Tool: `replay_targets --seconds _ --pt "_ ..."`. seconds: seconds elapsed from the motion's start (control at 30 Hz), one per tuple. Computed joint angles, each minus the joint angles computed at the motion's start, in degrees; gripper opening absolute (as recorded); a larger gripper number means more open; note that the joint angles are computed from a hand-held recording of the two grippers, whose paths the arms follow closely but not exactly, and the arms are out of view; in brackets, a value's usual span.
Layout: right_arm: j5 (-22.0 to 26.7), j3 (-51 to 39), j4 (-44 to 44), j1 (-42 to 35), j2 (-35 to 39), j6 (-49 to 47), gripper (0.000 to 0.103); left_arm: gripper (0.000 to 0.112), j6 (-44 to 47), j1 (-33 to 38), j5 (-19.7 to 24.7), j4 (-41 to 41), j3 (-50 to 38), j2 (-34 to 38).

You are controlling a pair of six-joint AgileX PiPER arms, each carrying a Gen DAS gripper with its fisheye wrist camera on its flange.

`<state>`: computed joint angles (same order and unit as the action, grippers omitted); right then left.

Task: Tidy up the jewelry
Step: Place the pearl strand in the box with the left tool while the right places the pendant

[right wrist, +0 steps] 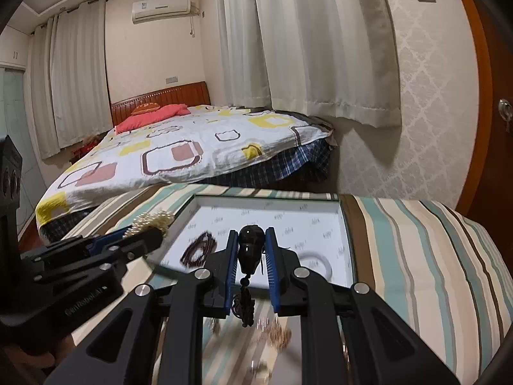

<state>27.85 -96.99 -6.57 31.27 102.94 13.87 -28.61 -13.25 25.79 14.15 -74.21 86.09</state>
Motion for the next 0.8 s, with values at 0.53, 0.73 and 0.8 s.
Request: replay_targets --seconds 0.53,0.73,0.8 --pt "12.9 -26.4 14.0 -4.3 24.1 -11.7 0.018 0.021 3.9 3.1 5.1 -2.6 -17.6 23.9" --pt "19.8 -35.7 14.0 -4.8 30.4 -11.9 0.018 0.021 7.3 4.0 8.0 -6.3 -20.6 27.7" --pt "21.1 -37.1 13.7 -4.9 31.5 -11.9 0.018 0.021 7.9 4.1 8.9 -6.9 -21.5 28.7"
